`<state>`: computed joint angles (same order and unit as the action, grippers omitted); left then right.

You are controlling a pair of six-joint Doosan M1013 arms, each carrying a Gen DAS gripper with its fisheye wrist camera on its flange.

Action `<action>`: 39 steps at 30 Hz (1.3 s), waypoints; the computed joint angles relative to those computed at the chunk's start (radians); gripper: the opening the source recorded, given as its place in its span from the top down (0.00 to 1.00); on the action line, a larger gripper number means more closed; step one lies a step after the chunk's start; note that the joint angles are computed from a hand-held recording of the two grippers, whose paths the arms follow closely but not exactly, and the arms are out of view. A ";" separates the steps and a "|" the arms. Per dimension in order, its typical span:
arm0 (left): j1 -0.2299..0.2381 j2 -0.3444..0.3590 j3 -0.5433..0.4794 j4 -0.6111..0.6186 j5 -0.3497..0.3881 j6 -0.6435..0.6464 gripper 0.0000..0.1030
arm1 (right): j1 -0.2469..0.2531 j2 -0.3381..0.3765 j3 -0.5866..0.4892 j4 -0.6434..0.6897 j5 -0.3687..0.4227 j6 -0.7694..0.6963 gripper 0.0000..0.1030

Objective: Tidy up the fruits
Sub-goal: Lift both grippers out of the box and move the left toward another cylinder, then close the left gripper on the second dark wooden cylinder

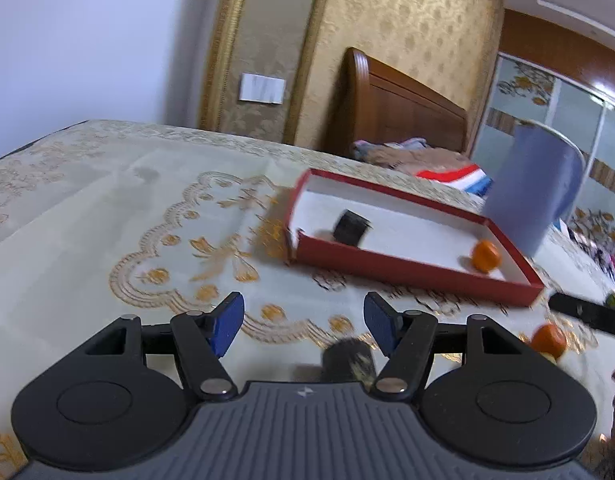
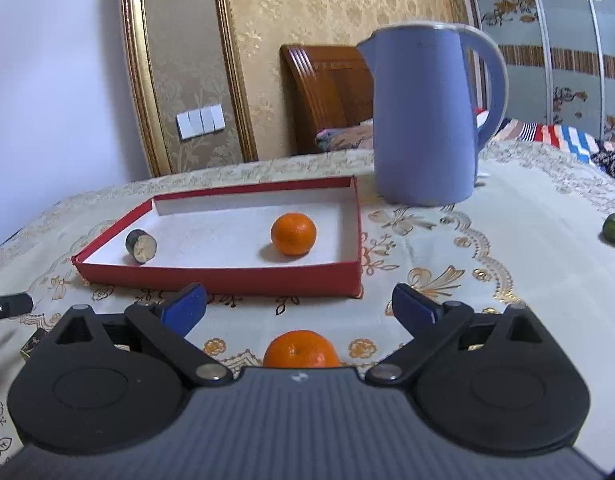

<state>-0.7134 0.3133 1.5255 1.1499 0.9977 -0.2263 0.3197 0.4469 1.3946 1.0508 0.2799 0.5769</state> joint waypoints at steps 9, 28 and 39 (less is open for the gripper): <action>-0.009 0.017 -0.020 -0.100 -0.005 0.146 0.36 | 0.004 -0.002 0.006 0.017 -0.019 -0.032 0.02; 0.007 0.014 -0.031 -0.183 -0.018 0.124 0.37 | 0.006 -0.002 0.004 -0.045 -0.016 0.032 0.00; 0.006 0.040 -0.074 -0.217 0.019 0.225 0.37 | 0.009 -0.007 0.016 0.025 -0.043 -0.045 0.00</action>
<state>-0.7077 0.3536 1.4519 0.9333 1.0167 -0.0009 0.3292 0.4403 1.4103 1.0755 0.2370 0.5320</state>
